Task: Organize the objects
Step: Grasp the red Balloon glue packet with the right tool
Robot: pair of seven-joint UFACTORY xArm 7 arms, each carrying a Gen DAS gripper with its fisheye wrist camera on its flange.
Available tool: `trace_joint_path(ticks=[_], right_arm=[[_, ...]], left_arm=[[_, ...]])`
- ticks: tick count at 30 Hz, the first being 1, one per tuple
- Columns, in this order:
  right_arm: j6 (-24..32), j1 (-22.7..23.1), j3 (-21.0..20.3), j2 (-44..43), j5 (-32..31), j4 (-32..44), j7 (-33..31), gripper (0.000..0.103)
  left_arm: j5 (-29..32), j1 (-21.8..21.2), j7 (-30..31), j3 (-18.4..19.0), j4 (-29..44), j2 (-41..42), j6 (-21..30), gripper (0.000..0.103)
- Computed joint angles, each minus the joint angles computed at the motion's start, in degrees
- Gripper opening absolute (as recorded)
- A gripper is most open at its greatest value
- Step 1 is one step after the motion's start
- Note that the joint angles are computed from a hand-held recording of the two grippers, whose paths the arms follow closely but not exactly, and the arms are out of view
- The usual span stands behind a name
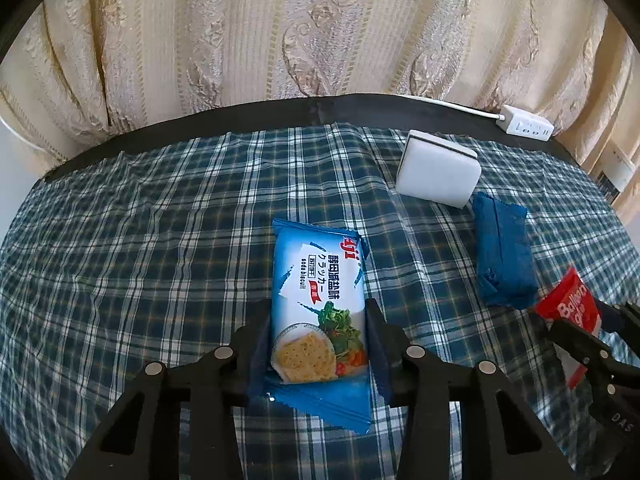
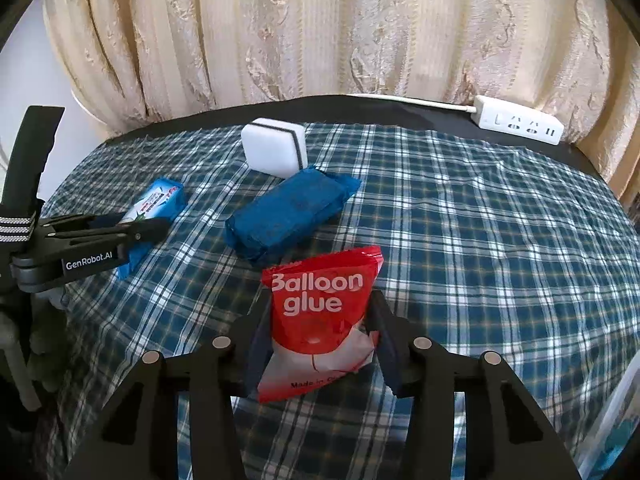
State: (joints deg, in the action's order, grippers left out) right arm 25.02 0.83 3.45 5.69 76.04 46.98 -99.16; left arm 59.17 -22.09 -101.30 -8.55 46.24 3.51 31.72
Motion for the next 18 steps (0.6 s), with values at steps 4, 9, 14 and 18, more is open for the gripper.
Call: trace_joint_path(ticks=[4, 9, 14, 18], right_arm=[[1.3, -0.6, -0.6, -1.6, 0.8, -1.0, -0.1, 0.048], [3.8, -1.3, -2.4, -5.2, 1.8, -3.7, -0.6, 0.048], [6.7, -2.0, -4.7, -9.0, 1.9, -6.7, -0.4, 0.048], [8.5, -3.0, -6.7, -11.8, 1.4, -8.8, 0.2, 0.048]], left_arm=[[-0.3, -0.2, 0.2, -0.3, 0.2, -0.5, 0.2, 0.044], [0.0, -0.9, 0.2, -1.1, 0.8, -0.9, 0.7, 0.044], [0.7, -1.9, 0.9, -1.9, 2.0, -0.8, 0.7, 0.044], [1.4, -3.1, 1.6, -2.4, 3.3, -0.3, 0.6, 0.044]])
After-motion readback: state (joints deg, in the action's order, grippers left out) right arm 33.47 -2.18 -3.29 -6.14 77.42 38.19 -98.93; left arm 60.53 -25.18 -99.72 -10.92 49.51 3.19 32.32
